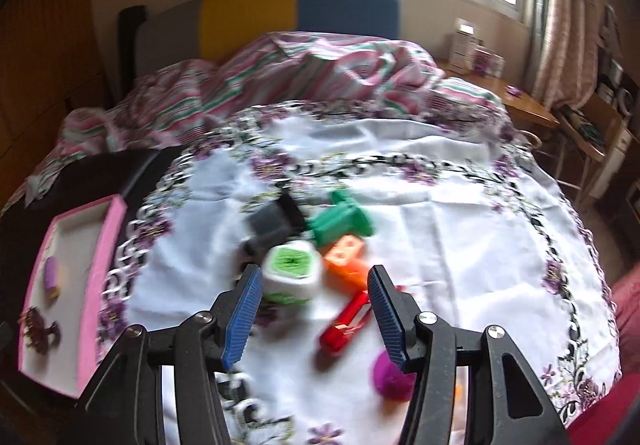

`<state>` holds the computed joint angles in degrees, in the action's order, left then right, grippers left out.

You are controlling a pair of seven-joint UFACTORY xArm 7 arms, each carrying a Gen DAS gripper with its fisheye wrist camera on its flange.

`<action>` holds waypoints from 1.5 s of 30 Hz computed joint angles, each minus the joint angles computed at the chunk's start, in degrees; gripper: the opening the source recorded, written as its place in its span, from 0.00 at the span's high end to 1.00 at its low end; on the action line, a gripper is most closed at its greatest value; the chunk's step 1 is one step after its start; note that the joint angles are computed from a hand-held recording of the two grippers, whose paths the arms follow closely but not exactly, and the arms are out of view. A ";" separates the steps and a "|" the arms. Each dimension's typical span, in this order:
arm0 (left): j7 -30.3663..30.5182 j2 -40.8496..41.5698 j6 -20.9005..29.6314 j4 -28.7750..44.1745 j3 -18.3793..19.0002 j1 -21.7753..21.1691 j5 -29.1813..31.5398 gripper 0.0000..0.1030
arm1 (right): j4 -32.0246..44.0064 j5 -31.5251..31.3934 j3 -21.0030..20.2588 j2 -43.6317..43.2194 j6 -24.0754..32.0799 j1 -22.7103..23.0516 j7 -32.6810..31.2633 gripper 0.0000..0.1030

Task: Organize rigid objects
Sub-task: 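Return both tools to the cloth and grasp the green-white plug device with the left tool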

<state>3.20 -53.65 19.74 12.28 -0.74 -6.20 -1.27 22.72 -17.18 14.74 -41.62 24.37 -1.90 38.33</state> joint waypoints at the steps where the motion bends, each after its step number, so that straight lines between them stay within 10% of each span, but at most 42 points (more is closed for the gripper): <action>1: -0.12 0.60 -0.12 0.37 -0.32 -0.63 -0.13 0.26 | -0.56 -0.76 0.07 -0.30 -0.24 -1.85 0.79 0.47; 17: -2.25 23.57 -5.55 12.96 -4.51 -14.98 -3.61 0.26 | -6.95 8.64 -8.80 -5.63 -2.48 -6.81 4.74 0.46; 25: 4.01 39.86 -4.00 26.03 -2.27 -23.29 -14.72 0.19 | -6.52 10.65 -9.26 -4.63 -2.33 -5.79 2.26 0.46; 35: 4.92 56.34 0.27 42.64 -9.56 -18.75 -15.24 0.17 | -5.84 13.44 -11.12 -2.40 -2.03 -4.32 -0.36 0.46; 42: -2.48 64.86 2.76 50.10 -10.79 -18.97 -5.01 0.17 | -5.60 15.44 -12.33 -1.45 -1.78 -3.43 -1.83 0.46; 44: -1.12 66.82 4.40 51.48 -11.83 -18.09 -5.94 0.27 | -5.48 15.61 -12.11 -1.32 -1.73 -3.30 -2.21 0.46; 45: 1.63 67.49 5.05 51.76 -13.25 -16.75 -8.99 0.49 | -5.41 15.64 -11.96 -1.20 -1.76 -3.31 -2.32 0.46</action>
